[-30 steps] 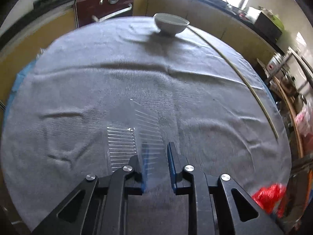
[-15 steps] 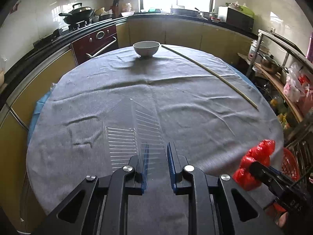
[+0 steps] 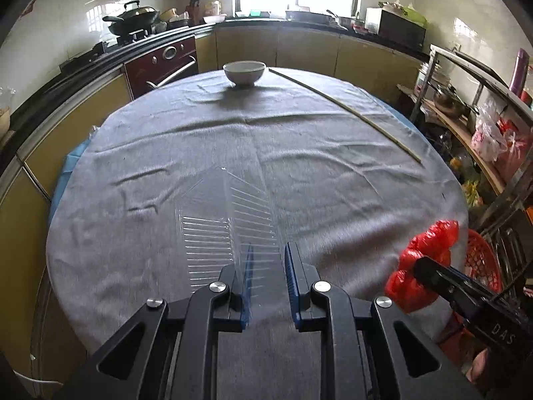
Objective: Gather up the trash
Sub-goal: 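Lift the red bag with the right gripper while the left lifts the clear tray, then open the left gripper over the clear tray while the right holds the red bag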
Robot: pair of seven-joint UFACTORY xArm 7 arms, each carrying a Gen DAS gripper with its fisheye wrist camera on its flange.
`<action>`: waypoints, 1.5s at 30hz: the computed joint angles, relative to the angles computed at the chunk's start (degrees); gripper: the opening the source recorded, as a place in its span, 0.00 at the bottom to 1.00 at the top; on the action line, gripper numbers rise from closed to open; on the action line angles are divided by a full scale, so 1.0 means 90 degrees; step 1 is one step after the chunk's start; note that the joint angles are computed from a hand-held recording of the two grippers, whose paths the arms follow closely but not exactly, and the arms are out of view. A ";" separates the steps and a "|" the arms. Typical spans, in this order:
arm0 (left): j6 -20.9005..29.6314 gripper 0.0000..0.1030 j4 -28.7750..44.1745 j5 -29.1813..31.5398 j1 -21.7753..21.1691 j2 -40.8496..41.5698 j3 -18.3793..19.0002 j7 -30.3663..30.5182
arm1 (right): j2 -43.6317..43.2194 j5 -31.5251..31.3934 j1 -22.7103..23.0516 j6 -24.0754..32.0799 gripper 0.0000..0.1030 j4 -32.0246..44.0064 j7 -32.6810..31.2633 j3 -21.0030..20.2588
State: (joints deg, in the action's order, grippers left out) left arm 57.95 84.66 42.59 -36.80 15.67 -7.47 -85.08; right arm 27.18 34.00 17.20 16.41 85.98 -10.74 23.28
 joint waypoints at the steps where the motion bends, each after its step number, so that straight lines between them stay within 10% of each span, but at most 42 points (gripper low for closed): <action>1: -0.0098 0.20 -0.0085 -0.0086 0.0038 -0.0039 -0.0015 0.0025 | -0.0015 -0.0052 0.0046 0.0033 0.46 -0.0021 0.0073 -0.0051; 13: -0.1712 0.22 -0.1490 -0.0252 0.0464 -0.0523 -0.0028 0.0165 | 0.0607 0.0236 -0.0210 -0.0447 0.46 0.0126 -0.0475 0.0471; 18: -0.2036 0.61 -0.1654 0.0742 0.0441 -0.0529 0.0113 -0.0731 | 0.1409 -0.0166 -0.0036 -0.0685 0.46 0.1014 -0.0600 0.0543; 30: -0.1988 0.70 -0.1668 0.2318 0.0392 -0.0253 0.0296 -0.2083 | 0.2740 -0.1197 0.0704 -0.0059 0.46 0.3217 0.0758 -0.0166; 45: -0.2147 0.71 -0.1631 0.2060 0.0517 -0.0132 0.0222 -0.2069 | 0.2918 -0.1144 0.0462 -0.0031 0.47 0.3329 0.0628 0.0219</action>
